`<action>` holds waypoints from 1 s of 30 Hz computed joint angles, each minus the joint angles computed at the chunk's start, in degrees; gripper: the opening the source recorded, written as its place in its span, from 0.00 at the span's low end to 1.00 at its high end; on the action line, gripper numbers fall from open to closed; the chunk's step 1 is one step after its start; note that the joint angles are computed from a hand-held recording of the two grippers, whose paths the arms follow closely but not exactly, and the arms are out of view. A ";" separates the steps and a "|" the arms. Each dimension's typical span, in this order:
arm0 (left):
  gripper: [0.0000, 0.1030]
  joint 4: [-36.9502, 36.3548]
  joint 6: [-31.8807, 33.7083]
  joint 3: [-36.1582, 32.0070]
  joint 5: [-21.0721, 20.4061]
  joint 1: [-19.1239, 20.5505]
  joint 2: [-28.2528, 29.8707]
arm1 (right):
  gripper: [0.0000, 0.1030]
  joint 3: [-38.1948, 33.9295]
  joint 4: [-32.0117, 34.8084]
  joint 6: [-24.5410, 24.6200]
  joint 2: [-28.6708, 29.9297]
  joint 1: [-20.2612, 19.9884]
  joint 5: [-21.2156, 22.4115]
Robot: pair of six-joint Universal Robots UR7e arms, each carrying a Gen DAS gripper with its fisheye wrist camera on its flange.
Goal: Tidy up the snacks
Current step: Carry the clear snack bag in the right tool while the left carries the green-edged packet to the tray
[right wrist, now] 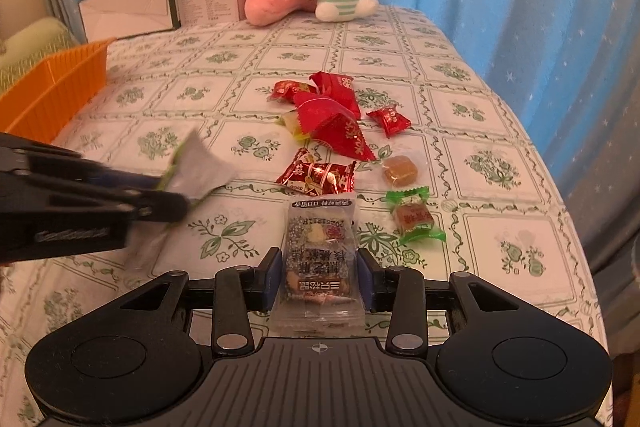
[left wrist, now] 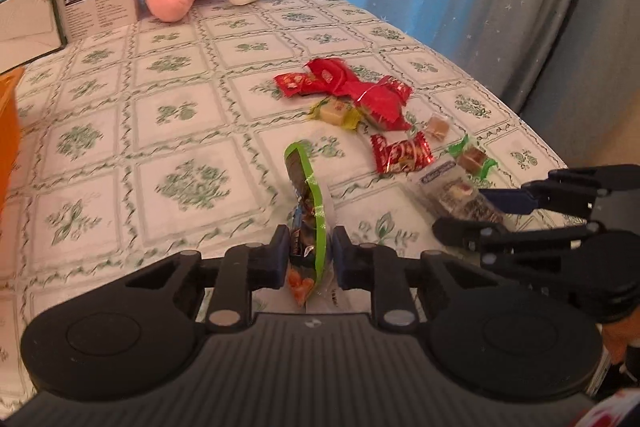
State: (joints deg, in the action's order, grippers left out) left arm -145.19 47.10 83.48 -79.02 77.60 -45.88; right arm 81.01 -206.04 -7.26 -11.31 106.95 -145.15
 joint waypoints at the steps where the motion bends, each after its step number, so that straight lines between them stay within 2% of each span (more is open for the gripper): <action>1: 0.19 0.06 -0.49 0.15 0.04 0.23 -0.37 | 0.38 -0.22 0.28 0.56 0.09 0.05 -0.20; 4: 0.19 -0.13 -1.08 0.73 0.23 0.78 -1.36 | 0.37 0.28 0.21 2.88 -0.23 0.20 0.64; 8: 0.19 0.52 -2.31 1.11 0.23 1.33 -2.70 | 0.37 -0.65 -2.05 1.05 0.50 1.23 1.09; 11: 0.19 0.62 -3.02 1.34 -0.04 1.66 -3.71 | 0.37 -1.07 -1.26 2.63 0.38 1.78 2.11; 16: 0.19 0.79 -4.03 0.80 -0.53 2.02 -5.16 | 0.37 -4.54 -0.54 1.22 1.65 3.41 2.15; 24: 0.19 1.24 -4.36 -2.84 -0.97 2.38 -7.03 | 0.37 -12.94 1.20 -1.25 4.95 5.33 5.61; 30: 0.19 1.76 -3.53 -8.14 0.11 2.99 -7.11 | 0.37 -24.00 5.23 -4.55 9.59 6.32 10.04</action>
